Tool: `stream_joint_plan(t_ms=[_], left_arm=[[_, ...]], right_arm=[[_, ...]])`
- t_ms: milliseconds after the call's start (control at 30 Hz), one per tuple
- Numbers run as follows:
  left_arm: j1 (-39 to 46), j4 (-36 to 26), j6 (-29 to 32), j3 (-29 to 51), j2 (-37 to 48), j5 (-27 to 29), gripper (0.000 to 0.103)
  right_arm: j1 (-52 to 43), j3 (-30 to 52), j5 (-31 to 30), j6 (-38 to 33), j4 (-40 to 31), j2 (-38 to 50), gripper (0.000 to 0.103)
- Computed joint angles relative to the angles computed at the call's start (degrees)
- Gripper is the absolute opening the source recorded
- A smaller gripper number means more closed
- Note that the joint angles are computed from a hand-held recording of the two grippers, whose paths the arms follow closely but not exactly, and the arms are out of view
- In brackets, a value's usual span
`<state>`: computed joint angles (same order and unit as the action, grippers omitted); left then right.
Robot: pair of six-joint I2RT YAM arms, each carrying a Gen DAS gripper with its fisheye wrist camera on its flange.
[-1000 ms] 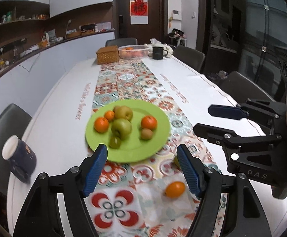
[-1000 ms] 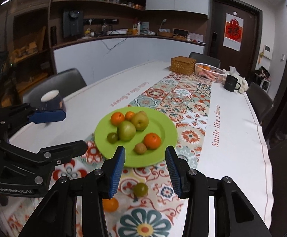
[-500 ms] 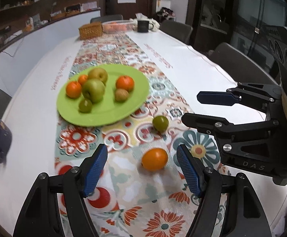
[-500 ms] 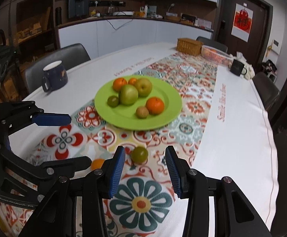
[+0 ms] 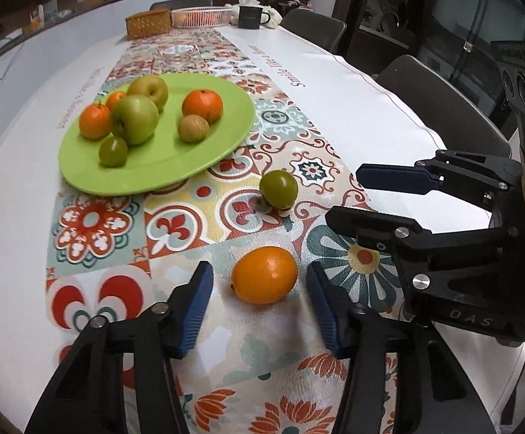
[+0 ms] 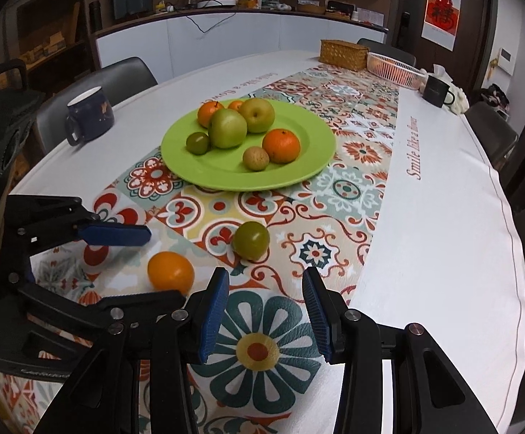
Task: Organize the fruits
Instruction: 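Grasp the last orange with the left tool while the right tool grasps a small green fruit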
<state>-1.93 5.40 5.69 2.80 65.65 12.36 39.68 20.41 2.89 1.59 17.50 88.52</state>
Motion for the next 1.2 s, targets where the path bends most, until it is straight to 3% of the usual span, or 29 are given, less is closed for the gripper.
stream_joint_plan(t_ms=[133, 333, 467, 767, 1033, 1200], left_arm=[[0.48, 4.04, 0.49, 0.24, 5.52, 1.13, 0.038], [3.44, 2.14, 1.33, 0.13, 3.1, 2.41, 0.037], [5.5, -0.29, 1.88, 1.09, 0.64, 0.09, 0.037], [10.57, 0.36, 4.34, 3.28, 2.44, 0.21, 0.037], [12.44, 0.16, 5.33, 3.26, 2.1, 0.97, 0.037], [13.1, -2.47, 5.68, 3.16, -0.93, 1.66, 0.037]], right_arm=[[-0.18, 0.32, -0.22, 0.39, 0.81, 1.73, 0.043], [0.29, 1.21, -0.08, 1.12, 1.34, 3.35, 0.043], [0.62, 2.72, -0.3, 1.91, 2.04, 5.15, 0.043], [0.23, 9.24, -2.24, 6.35, 2.12, 12.65, 0.043], [0.58, 12.1, -1.76, 6.78, 0.42, 16.2, 0.029], [1.13, 11.13, -1.21, 7.18, 0.83, 15.12, 0.029]])
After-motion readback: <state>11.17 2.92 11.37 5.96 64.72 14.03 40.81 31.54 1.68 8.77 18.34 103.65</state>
